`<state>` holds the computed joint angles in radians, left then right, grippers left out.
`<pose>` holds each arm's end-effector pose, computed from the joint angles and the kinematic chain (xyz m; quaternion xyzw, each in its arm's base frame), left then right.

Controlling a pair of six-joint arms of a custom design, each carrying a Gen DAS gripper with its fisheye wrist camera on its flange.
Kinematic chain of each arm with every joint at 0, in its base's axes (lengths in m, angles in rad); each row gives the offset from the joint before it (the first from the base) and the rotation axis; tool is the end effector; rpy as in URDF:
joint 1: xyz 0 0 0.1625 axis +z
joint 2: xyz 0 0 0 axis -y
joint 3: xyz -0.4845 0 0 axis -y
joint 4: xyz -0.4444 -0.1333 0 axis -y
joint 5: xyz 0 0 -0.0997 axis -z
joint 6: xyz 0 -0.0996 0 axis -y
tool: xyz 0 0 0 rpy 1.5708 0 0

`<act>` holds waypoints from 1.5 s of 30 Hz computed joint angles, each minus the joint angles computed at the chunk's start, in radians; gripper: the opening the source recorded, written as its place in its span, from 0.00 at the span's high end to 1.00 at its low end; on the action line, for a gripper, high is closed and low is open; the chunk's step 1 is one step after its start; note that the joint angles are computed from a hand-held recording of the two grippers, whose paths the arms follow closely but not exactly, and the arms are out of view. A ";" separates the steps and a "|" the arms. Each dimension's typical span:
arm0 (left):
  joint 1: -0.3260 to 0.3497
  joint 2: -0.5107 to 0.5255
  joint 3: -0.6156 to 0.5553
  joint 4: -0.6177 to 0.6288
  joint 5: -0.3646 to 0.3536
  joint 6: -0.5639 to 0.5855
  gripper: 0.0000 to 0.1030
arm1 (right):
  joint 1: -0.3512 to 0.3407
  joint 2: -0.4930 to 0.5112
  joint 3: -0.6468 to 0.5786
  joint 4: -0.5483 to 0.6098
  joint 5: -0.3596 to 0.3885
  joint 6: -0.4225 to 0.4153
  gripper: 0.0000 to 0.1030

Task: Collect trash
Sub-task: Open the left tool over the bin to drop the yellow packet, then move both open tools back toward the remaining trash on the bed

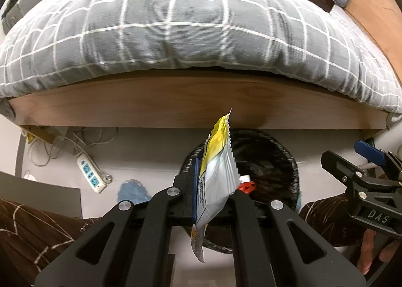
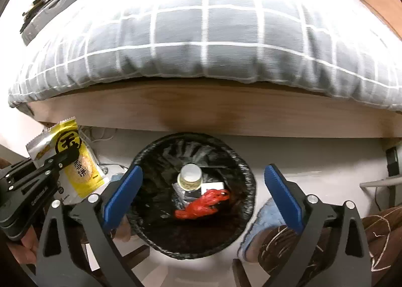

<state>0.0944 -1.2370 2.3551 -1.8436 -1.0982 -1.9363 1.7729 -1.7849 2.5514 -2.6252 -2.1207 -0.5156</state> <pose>-0.3345 -0.2111 0.0872 -0.1086 0.8852 -0.2654 0.3663 0.1472 -0.3137 0.2746 0.2980 -0.9055 0.0944 0.2870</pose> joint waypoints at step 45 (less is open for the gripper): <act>0.025 0.090 -0.117 0.063 0.107 0.081 0.26 | 0.004 -0.029 -0.031 -0.134 -0.053 -0.038 0.07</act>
